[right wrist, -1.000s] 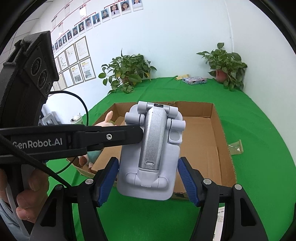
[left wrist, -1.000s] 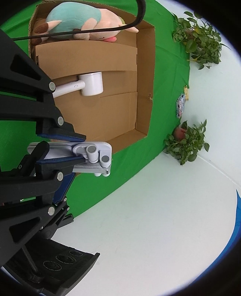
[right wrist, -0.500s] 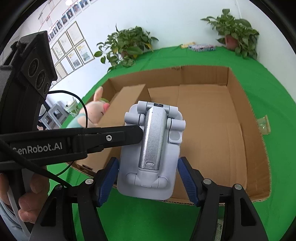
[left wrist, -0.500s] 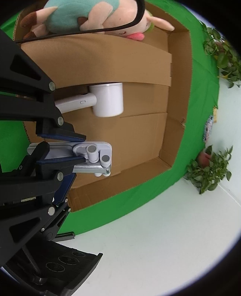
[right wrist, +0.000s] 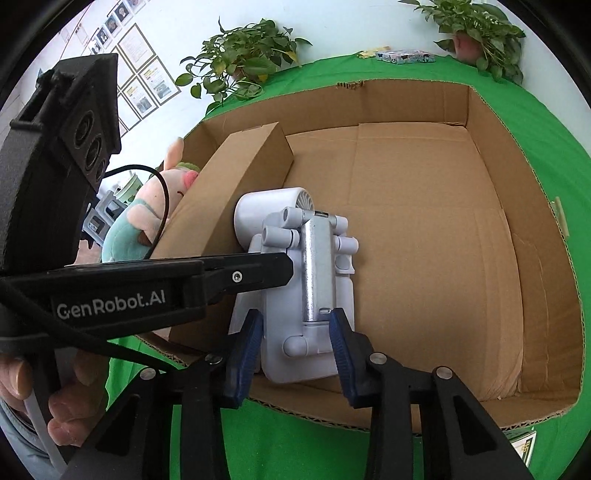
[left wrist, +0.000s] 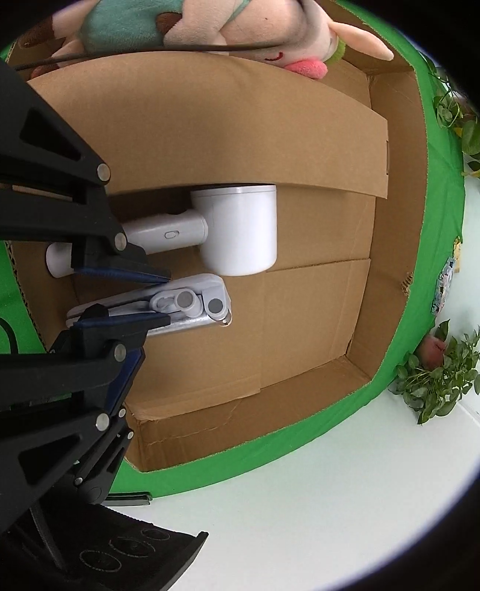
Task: Organize objects
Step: 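Lift the white stand with the left gripper and carry it over the box, then lower the white stand into the box beside the hair dryer and release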
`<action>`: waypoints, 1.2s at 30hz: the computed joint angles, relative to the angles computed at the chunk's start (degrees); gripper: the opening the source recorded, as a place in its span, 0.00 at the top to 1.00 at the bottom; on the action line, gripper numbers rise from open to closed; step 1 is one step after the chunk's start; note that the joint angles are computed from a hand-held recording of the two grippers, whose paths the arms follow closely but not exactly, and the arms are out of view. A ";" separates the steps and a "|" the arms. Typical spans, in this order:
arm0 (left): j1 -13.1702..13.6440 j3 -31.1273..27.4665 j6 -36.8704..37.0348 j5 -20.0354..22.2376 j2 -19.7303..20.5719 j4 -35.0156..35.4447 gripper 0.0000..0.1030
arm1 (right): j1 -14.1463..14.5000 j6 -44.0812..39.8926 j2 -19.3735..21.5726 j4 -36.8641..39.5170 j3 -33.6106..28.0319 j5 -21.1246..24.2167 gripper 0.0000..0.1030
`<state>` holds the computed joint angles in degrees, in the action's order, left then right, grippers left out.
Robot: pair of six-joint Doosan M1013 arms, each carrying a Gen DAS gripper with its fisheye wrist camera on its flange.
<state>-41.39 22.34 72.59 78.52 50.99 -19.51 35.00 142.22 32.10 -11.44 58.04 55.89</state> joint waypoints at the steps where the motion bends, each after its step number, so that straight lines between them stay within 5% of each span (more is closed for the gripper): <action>1: 0.07 -0.64 -0.28 0.62 0.34 0.00 0.85 | 0.06 0.16 0.15 -0.20 -0.23 0.28 0.66; 5: 0.20 -3.84 -0.96 2.70 1.92 0.42 0.88 | 0.48 1.38 0.96 -1.02 -1.87 2.61 0.68; 7: 0.52 0.42 0.40 -1.61 -0.35 -1.29 0.88 | 0.58 1.68 1.72 -1.17 -3.29 5.02 0.78; 9: 0.52 3.72 2.15 -5.09 -2.60 -0.94 0.87 | 0.50 2.01 2.86 -0.52 -5.04 8.48 0.78; 18: -0.04 14.54 3.32 -15.05 -10.19 11.83 0.84 | 0.71 3.53 2.80 -3.11 -5.68 9.00 0.66; 25: 0.91 18.65 -6.40 -14.79 -11.71 23.83 0.82 | 0.42 0.28 5.33 -1.80 -8.56 13.55 0.73; 36: 1.13 23.99 -5.85 -18.51 -13.97 22.38 0.82 | 1.05 0.01 5.38 -2.47 -8.70 12.49 0.75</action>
